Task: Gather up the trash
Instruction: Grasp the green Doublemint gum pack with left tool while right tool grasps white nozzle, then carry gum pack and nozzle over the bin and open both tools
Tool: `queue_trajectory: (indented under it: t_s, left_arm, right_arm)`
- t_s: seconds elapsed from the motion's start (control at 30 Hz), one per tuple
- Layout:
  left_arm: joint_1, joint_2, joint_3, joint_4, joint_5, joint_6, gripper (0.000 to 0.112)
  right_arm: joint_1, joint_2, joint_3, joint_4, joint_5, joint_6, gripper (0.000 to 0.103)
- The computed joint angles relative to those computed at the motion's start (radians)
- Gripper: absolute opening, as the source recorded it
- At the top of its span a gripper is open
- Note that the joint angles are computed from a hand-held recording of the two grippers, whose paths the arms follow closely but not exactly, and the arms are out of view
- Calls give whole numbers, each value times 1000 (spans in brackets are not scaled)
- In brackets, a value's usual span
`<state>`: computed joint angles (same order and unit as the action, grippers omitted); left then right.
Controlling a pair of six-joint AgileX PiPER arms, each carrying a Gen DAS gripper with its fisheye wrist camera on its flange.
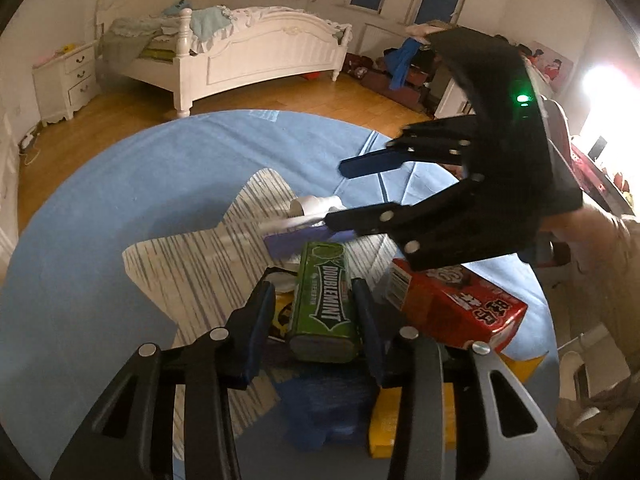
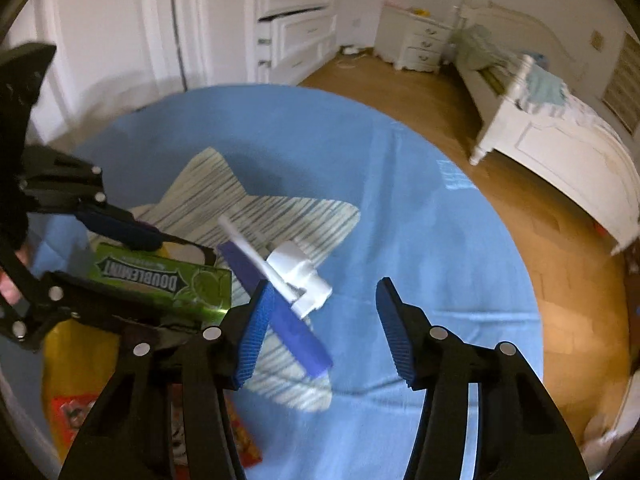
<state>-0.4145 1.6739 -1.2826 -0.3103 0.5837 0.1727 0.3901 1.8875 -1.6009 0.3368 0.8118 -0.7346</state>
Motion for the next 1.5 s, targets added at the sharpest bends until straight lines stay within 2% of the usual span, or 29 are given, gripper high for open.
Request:
queue_trajectory:
  t_s: [0.13, 0.17, 0.23, 0.33, 0.47, 0.6, 0.73, 0.9, 1.07, 1.2, 1.33, 1.5]
  left_arm:
    - [18, 12, -16, -26, 24, 49, 41]
    - [23, 19, -24, -34, 30, 59, 41]
    - [32, 29, -37, -44, 43, 72, 38]
    - [45, 46, -61, -63, 65, 88, 31]
    - [90, 43, -43, -196, 74, 185, 30]
    - [108, 19, -4, -252, 37, 204, 30]
    - [131, -27, 45, -395, 7, 290, 30]
    - [95, -79, 39, -366, -31, 213, 30]
    - [-1, -90, -19, -284, -67, 93, 30]
    - [-92, -43, -94, -262, -97, 36, 30]
    - [-193, 43, -180, -226, -131, -44, 30]
    - [-282, 224, -383, -236, -79, -89, 30]
  right_arm:
    - [28, 57, -84, -6, 41, -29, 53]
    - [30, 83, -126, -6, 73, -18, 51]
    - [24, 114, -175, 16, 115, -7, 32]
    - [-7, 152, -232, 91, 175, 28, 30]
    - [-95, 138, -206, 277, 203, 13, 30]
    - [-193, 37, -54, 476, 163, -27, 30]
    - [-268, -99, 124, 628, 121, -110, 30]
    - [-401, -285, 387, 841, 83, -257, 30]
    - [-589, -428, 620, 991, 135, -374, 30]
    - [-748, -484, 719, 1022, 205, -428, 30]
    - [-930, -521, 804, 1026, 286, -487, 30]
    - [-1183, -485, 869, 1007, 395, -567, 30]
